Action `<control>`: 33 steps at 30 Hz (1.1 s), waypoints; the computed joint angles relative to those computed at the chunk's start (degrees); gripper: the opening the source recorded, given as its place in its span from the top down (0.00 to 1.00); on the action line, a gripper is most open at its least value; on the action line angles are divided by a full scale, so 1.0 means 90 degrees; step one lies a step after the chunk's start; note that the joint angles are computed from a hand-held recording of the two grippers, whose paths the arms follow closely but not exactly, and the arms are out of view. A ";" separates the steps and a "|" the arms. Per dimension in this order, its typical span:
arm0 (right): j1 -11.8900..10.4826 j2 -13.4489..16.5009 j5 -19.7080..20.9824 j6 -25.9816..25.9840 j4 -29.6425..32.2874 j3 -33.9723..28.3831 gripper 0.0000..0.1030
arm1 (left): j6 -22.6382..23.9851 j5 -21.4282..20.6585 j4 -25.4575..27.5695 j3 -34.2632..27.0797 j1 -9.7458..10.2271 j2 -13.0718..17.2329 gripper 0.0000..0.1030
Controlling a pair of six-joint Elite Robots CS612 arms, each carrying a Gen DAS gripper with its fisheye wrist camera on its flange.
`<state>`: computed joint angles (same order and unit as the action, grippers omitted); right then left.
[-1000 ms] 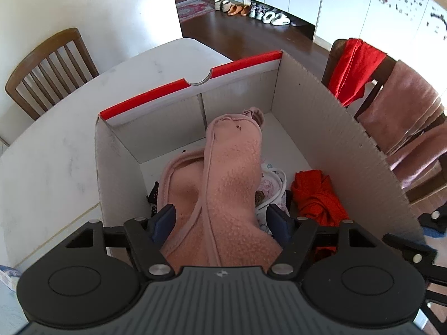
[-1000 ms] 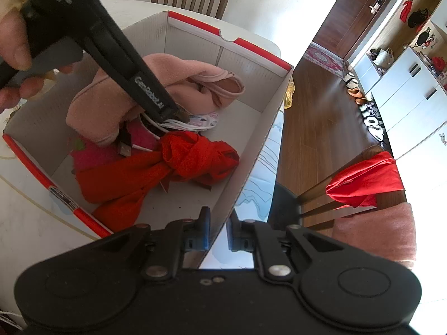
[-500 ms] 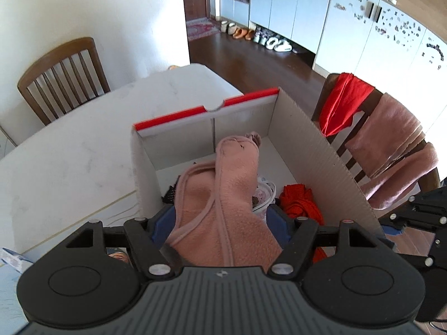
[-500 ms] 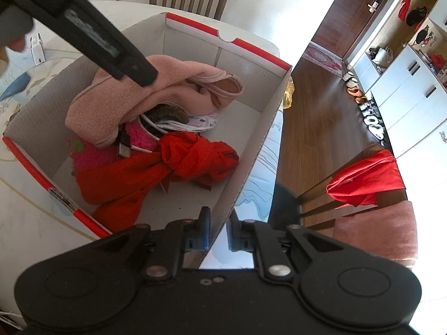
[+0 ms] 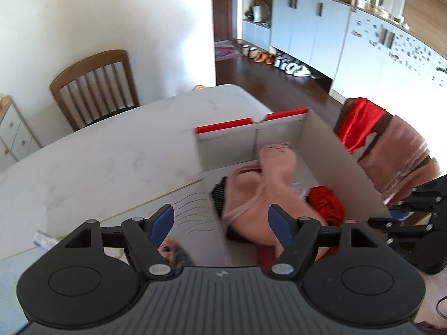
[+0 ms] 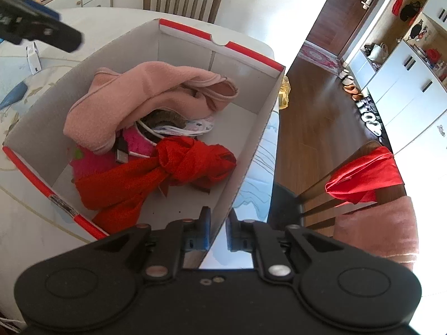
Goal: Organize objects
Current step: 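Withdraw the left gripper from the box toward the bunny plush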
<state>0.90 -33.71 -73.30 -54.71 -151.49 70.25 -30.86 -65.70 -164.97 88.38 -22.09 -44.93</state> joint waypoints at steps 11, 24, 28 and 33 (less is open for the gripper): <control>-0.0020 -0.0044 0.0056 0.0407 0.0153 -0.0044 0.92 | -0.0663 0.0330 0.0136 0.0526 0.0205 -0.0131 0.28; 0.0004 -0.0058 -0.0073 0.0922 0.0358 -0.0123 0.94 | -0.0206 0.0255 -0.0268 0.0666 0.0326 0.0154 0.28; 0.0016 -0.0053 -0.0141 0.1000 0.0395 -0.0144 0.95 | 0.0061 0.0193 -0.0384 0.0638 0.0349 0.0279 0.28; 0.0024 -0.0050 -0.0181 0.1096 0.0437 -0.0164 0.95 | 0.0341 0.0016 -0.0430 0.0533 0.0408 0.0466 0.28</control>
<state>1.12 -34.17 -74.93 -44.85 -147.56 68.77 -27.78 -65.56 -168.84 93.18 -18.41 -40.73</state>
